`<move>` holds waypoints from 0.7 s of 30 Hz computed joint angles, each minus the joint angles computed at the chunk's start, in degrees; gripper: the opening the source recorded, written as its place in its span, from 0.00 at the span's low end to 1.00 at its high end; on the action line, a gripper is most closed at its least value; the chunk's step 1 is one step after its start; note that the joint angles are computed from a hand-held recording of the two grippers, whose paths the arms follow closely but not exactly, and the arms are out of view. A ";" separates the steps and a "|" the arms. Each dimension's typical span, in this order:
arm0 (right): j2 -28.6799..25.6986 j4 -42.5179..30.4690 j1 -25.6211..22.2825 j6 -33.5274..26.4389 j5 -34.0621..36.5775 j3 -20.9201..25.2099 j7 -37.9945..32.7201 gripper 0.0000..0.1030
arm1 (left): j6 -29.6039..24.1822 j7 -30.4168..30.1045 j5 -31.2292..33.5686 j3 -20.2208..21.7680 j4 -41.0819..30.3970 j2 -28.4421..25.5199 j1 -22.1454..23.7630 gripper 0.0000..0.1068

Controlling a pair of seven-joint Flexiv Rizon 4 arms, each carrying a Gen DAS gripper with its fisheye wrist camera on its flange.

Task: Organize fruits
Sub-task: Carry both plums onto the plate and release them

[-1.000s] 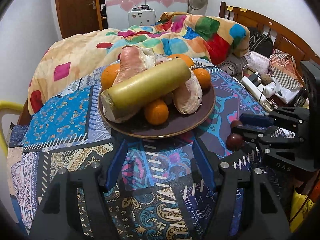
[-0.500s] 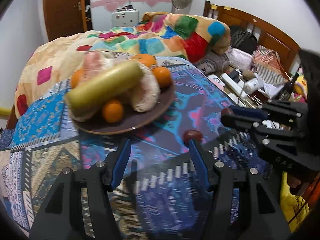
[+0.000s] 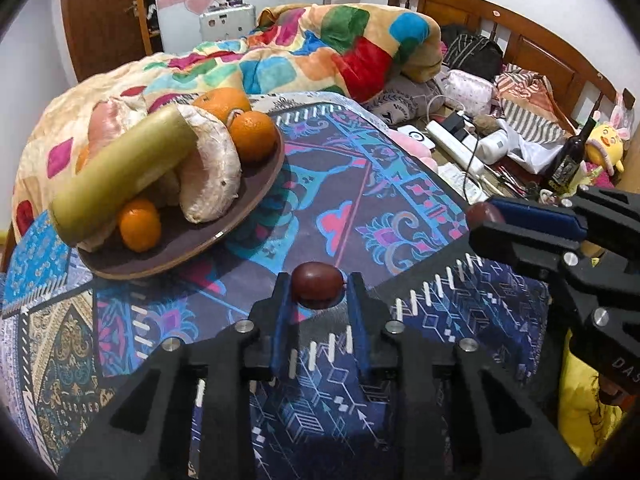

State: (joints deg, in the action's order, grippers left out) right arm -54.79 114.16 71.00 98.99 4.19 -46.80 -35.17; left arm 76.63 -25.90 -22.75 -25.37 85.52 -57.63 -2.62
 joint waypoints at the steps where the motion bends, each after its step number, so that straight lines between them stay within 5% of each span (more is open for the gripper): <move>1: 0.06 -0.12 -0.58 0.16 0.00 0.56 0.00 0.15 | 0.56 0.27 0.01 -0.40 0.27 -0.09 0.25 0.25; 21: -2.50 -8.20 -4.94 2.07 0.48 2.30 -1.90 0.15 | 2.52 0.92 -3.06 -4.25 -1.22 0.36 7.82 0.24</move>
